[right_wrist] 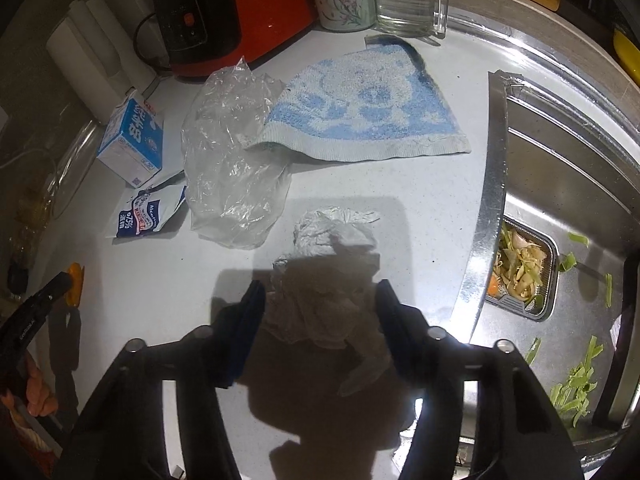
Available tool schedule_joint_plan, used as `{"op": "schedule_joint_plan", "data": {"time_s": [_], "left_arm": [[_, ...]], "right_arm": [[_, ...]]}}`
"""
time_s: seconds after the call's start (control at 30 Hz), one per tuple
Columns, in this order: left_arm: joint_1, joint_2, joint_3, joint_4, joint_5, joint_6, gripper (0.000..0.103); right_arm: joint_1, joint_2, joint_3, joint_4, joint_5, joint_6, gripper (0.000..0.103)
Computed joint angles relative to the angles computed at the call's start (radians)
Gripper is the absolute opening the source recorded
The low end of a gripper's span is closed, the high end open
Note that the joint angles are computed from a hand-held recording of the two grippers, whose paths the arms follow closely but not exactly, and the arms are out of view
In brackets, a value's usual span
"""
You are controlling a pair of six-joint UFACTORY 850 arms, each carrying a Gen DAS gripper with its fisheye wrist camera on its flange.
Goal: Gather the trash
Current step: 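Grasp the orange bread crust with the left tool while the right tool grasps the crumpled white tissue, then carry the bread crust and tissue over the green basket and release both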
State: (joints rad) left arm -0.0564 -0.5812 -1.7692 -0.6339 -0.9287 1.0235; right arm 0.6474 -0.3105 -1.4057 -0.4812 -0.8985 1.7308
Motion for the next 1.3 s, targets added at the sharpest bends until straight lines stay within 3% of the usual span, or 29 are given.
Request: {"op": "schedule_joint_plan", "data": {"time_s": [0.03, 0.07, 0.17, 0.47, 0.97, 1.3], "left_arm": [[0.001, 0.000, -0.002, -0.003, -0.004, 0.001, 0.005], [0.002, 0.002, -0.002, -0.006, -0.007, 0.003, 0.005], [0.006, 0.021, 0.012, -0.018, -0.008, 0.016, 0.005], [0.004, 0.174, 0.162, -0.046, -0.011, 0.079, 0.005], [0.019, 0.587, 0.580, -0.074, -0.143, 0.251, 0.005], [0.073, 0.792, 0.813, -0.003, -0.184, 0.282, 0.005]], "right_arm": [[0.000, 0.000, 0.001, 0.000, 0.007, -0.002, 0.034], [0.002, 0.000, 0.001, -0.001, 0.011, -0.006, 0.029], [0.010, 0.010, 0.008, -0.012, 0.020, 0.003, 0.026], [0.113, 0.064, 0.003, -0.093, -0.058, 0.061, 0.026], [0.434, 0.114, -0.011, -0.141, -0.238, 0.260, 0.026], [0.582, 0.097, -0.013, -0.117, -0.246, 0.344, 0.026]]}}
